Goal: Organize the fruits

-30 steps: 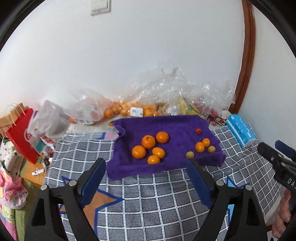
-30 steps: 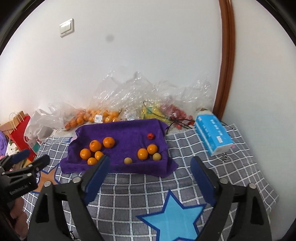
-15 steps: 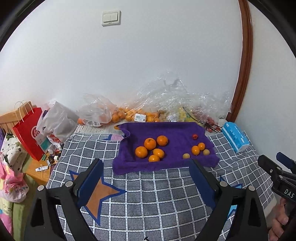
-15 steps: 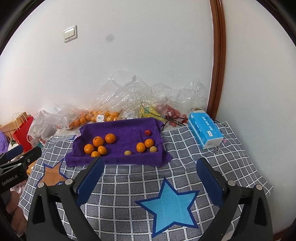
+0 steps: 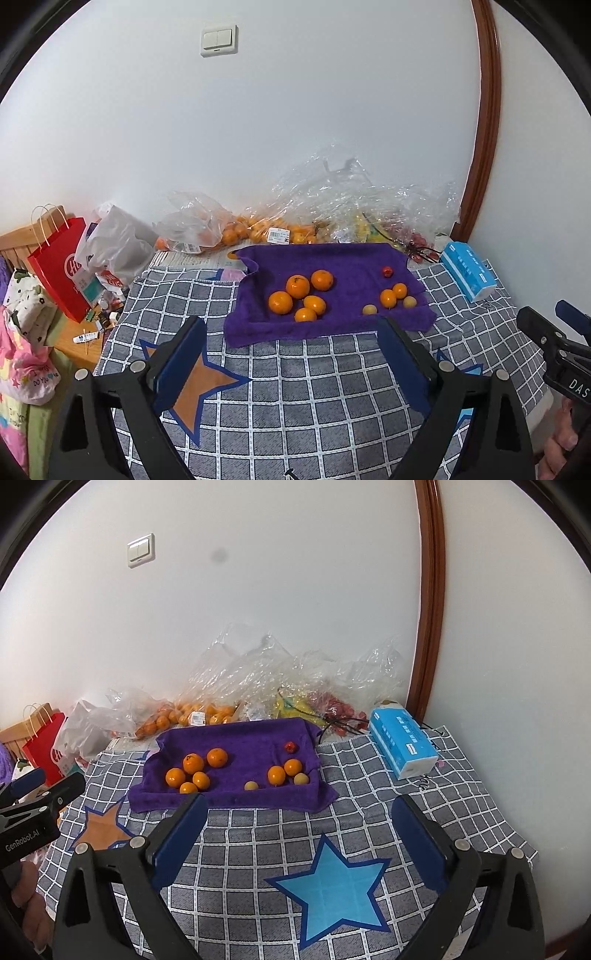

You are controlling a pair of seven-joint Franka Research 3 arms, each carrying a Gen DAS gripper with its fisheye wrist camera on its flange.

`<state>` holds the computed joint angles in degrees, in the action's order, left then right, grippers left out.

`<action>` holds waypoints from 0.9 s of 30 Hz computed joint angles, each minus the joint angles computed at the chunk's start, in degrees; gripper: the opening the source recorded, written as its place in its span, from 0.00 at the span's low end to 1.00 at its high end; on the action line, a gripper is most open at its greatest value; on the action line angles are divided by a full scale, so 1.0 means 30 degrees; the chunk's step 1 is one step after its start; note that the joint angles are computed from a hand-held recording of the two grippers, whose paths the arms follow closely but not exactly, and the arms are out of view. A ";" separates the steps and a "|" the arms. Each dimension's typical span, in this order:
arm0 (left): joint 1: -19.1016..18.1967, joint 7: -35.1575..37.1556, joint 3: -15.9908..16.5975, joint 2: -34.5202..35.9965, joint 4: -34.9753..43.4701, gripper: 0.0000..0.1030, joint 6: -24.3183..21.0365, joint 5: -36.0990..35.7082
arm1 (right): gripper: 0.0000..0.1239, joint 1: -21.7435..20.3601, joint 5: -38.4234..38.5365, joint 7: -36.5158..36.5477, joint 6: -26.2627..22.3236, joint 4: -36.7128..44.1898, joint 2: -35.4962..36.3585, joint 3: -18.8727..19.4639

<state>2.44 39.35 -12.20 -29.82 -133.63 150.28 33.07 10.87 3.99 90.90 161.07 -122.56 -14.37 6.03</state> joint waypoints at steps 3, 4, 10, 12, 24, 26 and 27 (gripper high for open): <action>-0.0012 0.0029 -0.0005 -0.0023 0.0023 0.92 -0.0102 0.0020 | 0.80 -0.0011 -0.0014 0.0019 -0.0004 -0.0026 -0.0035 0.0012; -0.0007 -0.0004 -0.0011 -0.0017 0.0019 0.92 -0.0082 0.0027 | 0.80 -0.0016 -0.0027 0.0044 -0.0010 -0.0033 -0.0042 0.0019; -0.0048 0.0020 0.0030 0.0008 0.0026 0.92 -0.0103 0.0015 | 0.80 -0.0038 -0.0140 0.0125 -0.0029 -0.0076 -0.0095 0.0051; -0.0035 -0.0014 -0.0005 0.0004 0.0016 0.92 -0.0138 0.0029 | 0.80 -0.0038 -0.0161 0.0128 -0.0065 -0.0072 -0.0099 0.0051; -0.0042 -0.0002 -0.0002 -0.0015 0.0016 0.92 -0.0111 0.0048 | 0.80 0.0057 0.0041 -0.0112 -0.0009 -0.0163 -0.0174 -0.0037; -0.0035 -0.0001 -0.0021 0.0006 0.0045 0.92 -0.0156 0.0068 | 0.80 0.0008 0.0005 -0.0080 -0.0032 -0.0168 -0.0192 -0.0004; -0.0024 -0.0031 -0.0036 0.0019 0.0071 0.92 -0.0190 0.0072 | 0.80 -0.0015 -0.0025 -0.0022 -0.0023 -0.0175 -0.0190 0.0031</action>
<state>2.37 39.25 -12.31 -29.77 -133.42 149.71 33.29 10.83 3.91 90.83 161.01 -123.08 -14.94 6.12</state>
